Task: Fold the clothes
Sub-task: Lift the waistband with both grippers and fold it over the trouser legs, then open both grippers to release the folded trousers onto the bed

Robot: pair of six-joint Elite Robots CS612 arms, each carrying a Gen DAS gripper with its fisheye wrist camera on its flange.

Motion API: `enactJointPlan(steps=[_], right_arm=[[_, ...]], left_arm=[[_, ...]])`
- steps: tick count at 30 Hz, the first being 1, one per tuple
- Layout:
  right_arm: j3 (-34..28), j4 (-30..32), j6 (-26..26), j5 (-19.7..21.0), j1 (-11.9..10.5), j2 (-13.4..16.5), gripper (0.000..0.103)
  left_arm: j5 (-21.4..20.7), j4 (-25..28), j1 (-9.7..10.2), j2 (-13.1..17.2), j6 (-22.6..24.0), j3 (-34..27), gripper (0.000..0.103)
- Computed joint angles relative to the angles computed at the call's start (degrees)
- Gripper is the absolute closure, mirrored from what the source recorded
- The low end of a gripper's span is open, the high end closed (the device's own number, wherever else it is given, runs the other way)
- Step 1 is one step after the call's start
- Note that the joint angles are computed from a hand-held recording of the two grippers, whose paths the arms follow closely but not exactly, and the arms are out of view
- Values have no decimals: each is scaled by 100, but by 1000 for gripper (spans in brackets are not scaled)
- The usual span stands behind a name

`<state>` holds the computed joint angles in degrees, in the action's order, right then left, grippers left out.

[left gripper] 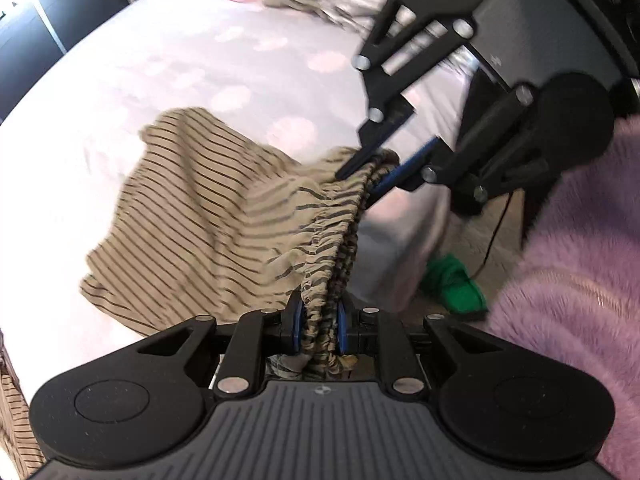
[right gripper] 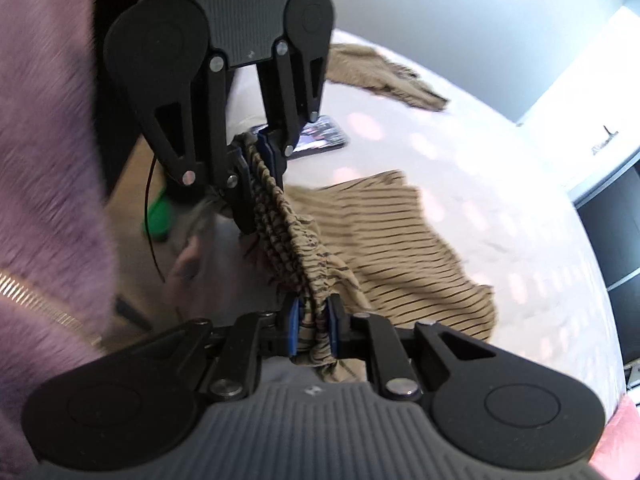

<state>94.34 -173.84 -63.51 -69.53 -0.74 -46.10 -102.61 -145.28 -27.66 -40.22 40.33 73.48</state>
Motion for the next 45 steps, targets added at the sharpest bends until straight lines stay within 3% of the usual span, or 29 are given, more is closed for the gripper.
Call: enactJointPlan(steps=[7, 14, 22, 25, 29, 32, 34, 36, 40, 45], right_arm=[[-1032, -122, 1125, -185, 59, 499, 87], [-2348, 586, 2031, -514, 143, 1169, 87], [-3920, 1565, 2565, -854, 259, 2110, 87], [-3978, 1724, 2709, -933, 248, 2139, 87], [-4327, 1853, 2906, -1125, 289, 2392, 87], [-4536, 1981, 3153, -1267, 322, 2532, 85], [-4767, 2106, 3460, -1290, 341, 2654, 72], [-4805, 2050, 3776, -1332, 340, 2669, 66], [-4511, 1807, 4492, -1295, 273, 2470, 58], [-3898, 1471, 5306, -1159, 163, 2121, 56]], left_arm=[[-350, 395, 220, 554, -593, -1203, 87], [-363, 843, 378, 1451, -1242, -2766, 84], [-101, 1546, 452, 2364, -1849, -4278, 79], [-12, 1913, 466, 2702, -2084, -4881, 77], [391, 1808, 425, 2813, -2130, -5041, 63], [464, 1563, 454, 2808, -2431, -5001, 57], [472, 1533, 487, 2848, -2742, -5089, 53], [481, 1487, 517, 2857, -3012, -5121, 53], [591, 989, 527, 2587, -3258, -4606, 53], [642, 362, 537, 2158, -3336, -3793, 53]])
